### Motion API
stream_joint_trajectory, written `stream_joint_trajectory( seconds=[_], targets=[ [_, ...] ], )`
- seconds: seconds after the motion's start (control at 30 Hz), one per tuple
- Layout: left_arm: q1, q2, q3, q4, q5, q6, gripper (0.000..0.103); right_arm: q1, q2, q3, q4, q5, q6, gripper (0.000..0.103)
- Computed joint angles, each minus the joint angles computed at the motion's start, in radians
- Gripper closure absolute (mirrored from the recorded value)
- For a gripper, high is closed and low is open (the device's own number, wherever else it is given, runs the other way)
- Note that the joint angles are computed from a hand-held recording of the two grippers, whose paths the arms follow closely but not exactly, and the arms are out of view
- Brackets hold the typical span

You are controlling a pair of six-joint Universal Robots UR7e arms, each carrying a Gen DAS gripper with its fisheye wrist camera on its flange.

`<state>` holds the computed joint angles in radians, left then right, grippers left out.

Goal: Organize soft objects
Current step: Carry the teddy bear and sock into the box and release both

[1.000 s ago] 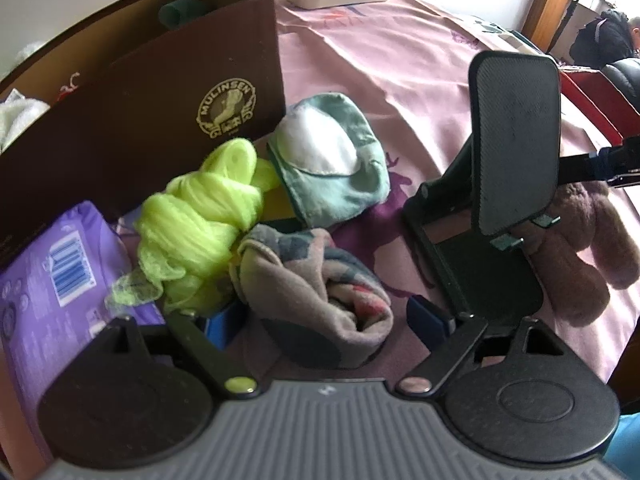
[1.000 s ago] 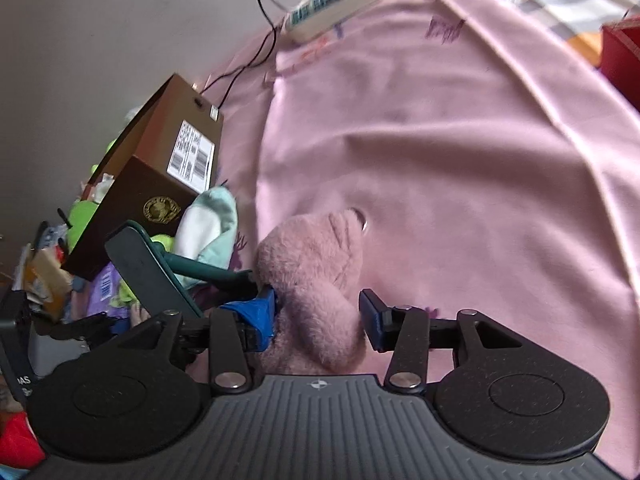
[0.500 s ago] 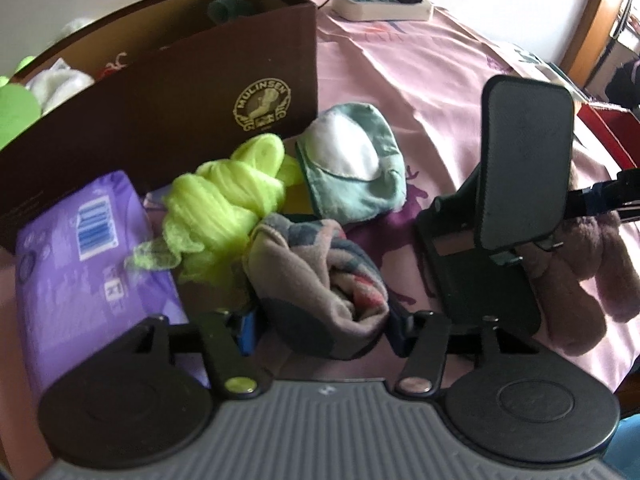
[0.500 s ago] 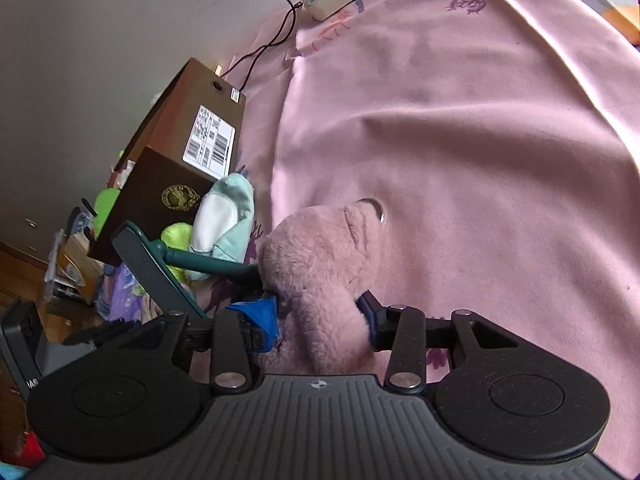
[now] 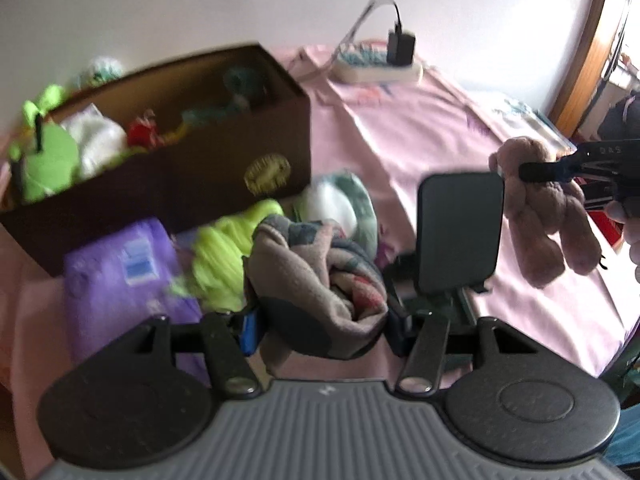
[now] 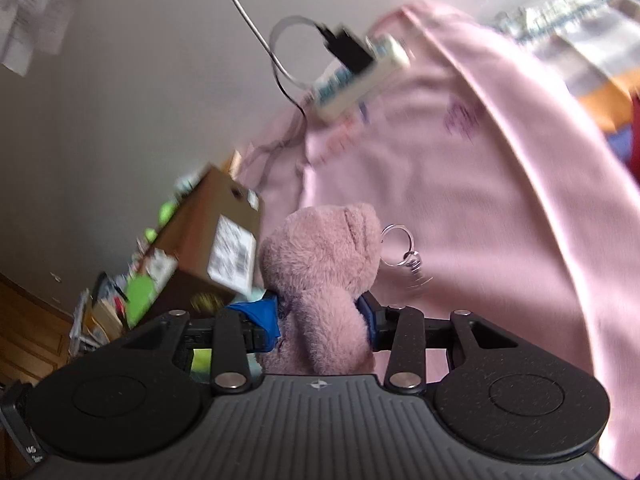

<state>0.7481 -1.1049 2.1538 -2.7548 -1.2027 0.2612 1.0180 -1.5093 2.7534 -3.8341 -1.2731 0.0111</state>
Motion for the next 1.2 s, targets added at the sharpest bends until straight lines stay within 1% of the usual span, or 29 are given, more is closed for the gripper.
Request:
stream_joint_trajectory(
  seconds=[0.1,0.3,0.4,0.47,0.6,0.8,0.93,1.03,1.1,1.13,1.2],
  targets=[
    [0.011,-0.013,-0.033,-0.014,-0.013,0.014,0.046,0.078,-0.005,-0.062,0.005,-0.036,0.008,0.079],
    [0.061,0.020,-0.163,-0.070,-0.039,0.097,0.046,0.295,0.049,-0.244,0.057,-0.148,0.002,0.079],
    [0.091,0.066,-0.244,-0.097,-0.050,0.155,0.045,0.414,0.123,-0.364,0.092,-0.234,0.004,0.079],
    [0.113,0.099,-0.304,-0.086,-0.057,0.178,0.045,0.475,0.178,-0.442,0.116,-0.289,-0.004,0.079],
    [0.156,0.167,-0.417,-0.042,-0.081,0.199,0.045,0.566,0.309,-0.608,0.167,-0.395,-0.071,0.079],
    [0.205,0.276,-0.564,0.023,-0.098,0.222,0.045,0.619,0.490,-0.816,0.299,-0.520,-0.104,0.079],
    [0.224,0.333,-0.625,0.061,-0.094,0.218,0.045,0.639,0.584,-0.901,0.357,-0.618,-0.131,0.079],
    [0.235,0.362,-0.657,0.088,-0.089,0.212,0.044,0.646,0.621,-0.943,0.428,-0.670,-0.111,0.076],
    [0.240,0.381,-0.675,0.103,-0.080,0.216,0.042,0.655,0.646,-0.977,0.481,-0.733,-0.092,0.076],
    [0.241,0.389,-0.682,0.110,-0.069,0.215,0.038,0.665,0.658,-0.990,0.489,-0.772,-0.095,0.076],
    [0.243,0.404,-0.695,0.115,-0.041,0.210,0.035,0.676,0.671,-1.001,0.476,-0.823,-0.106,0.076]
  ],
)
